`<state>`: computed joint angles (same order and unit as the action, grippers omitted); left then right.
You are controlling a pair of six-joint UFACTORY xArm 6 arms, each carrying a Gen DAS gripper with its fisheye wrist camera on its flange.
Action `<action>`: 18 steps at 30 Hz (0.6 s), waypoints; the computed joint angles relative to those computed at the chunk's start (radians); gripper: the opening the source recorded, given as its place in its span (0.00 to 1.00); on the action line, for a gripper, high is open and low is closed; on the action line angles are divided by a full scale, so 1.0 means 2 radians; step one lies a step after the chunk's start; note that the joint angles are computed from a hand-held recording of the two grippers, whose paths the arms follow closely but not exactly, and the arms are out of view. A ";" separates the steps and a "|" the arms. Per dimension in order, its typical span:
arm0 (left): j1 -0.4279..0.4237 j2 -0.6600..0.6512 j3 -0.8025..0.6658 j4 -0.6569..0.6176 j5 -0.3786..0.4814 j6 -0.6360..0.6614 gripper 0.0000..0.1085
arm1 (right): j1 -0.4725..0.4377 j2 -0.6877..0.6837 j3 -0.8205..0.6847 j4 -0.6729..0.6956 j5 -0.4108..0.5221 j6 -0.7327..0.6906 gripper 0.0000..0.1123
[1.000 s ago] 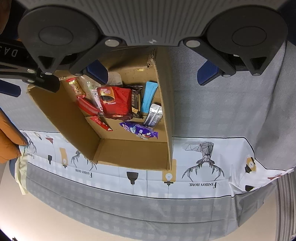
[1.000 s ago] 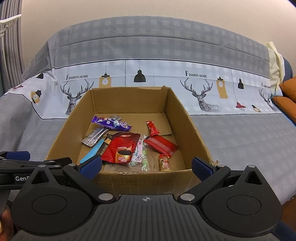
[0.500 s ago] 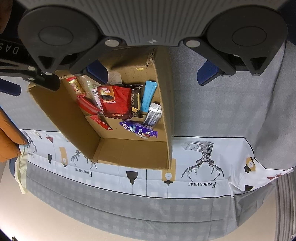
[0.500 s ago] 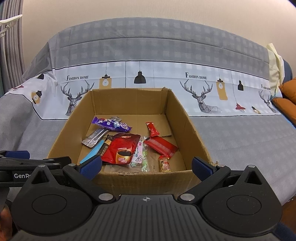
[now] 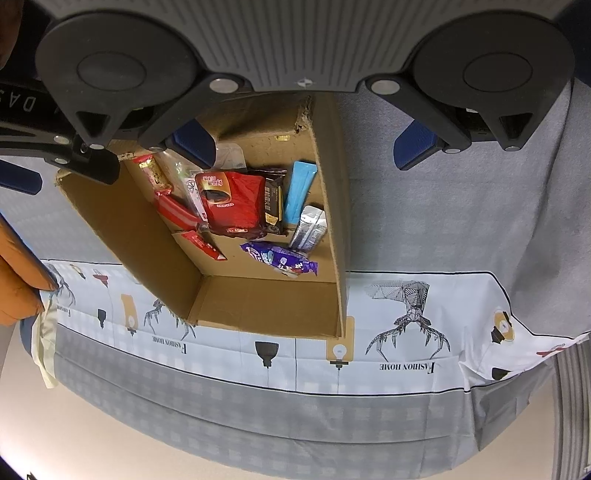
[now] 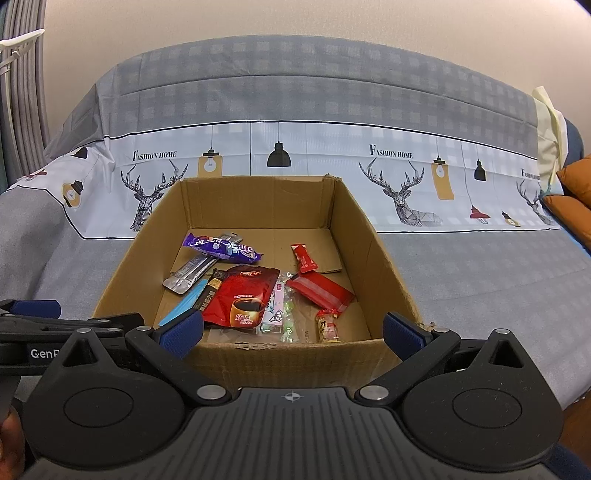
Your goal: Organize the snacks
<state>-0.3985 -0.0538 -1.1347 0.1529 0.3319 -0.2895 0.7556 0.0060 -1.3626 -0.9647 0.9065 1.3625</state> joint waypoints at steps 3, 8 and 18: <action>-0.001 0.001 0.000 0.000 -0.002 0.002 0.94 | 0.000 0.000 0.000 -0.001 0.000 0.001 0.91; -0.002 0.001 0.002 0.001 -0.004 0.001 0.94 | -0.001 -0.002 0.003 0.000 -0.002 0.002 0.91; -0.002 0.003 0.001 -0.012 -0.007 0.010 0.94 | -0.003 -0.004 0.005 0.002 -0.003 0.004 0.92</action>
<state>-0.4033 -0.0487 -1.1321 0.1289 0.3174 -0.2695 0.7488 -0.0027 -1.3531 -0.9613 0.8996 1.3701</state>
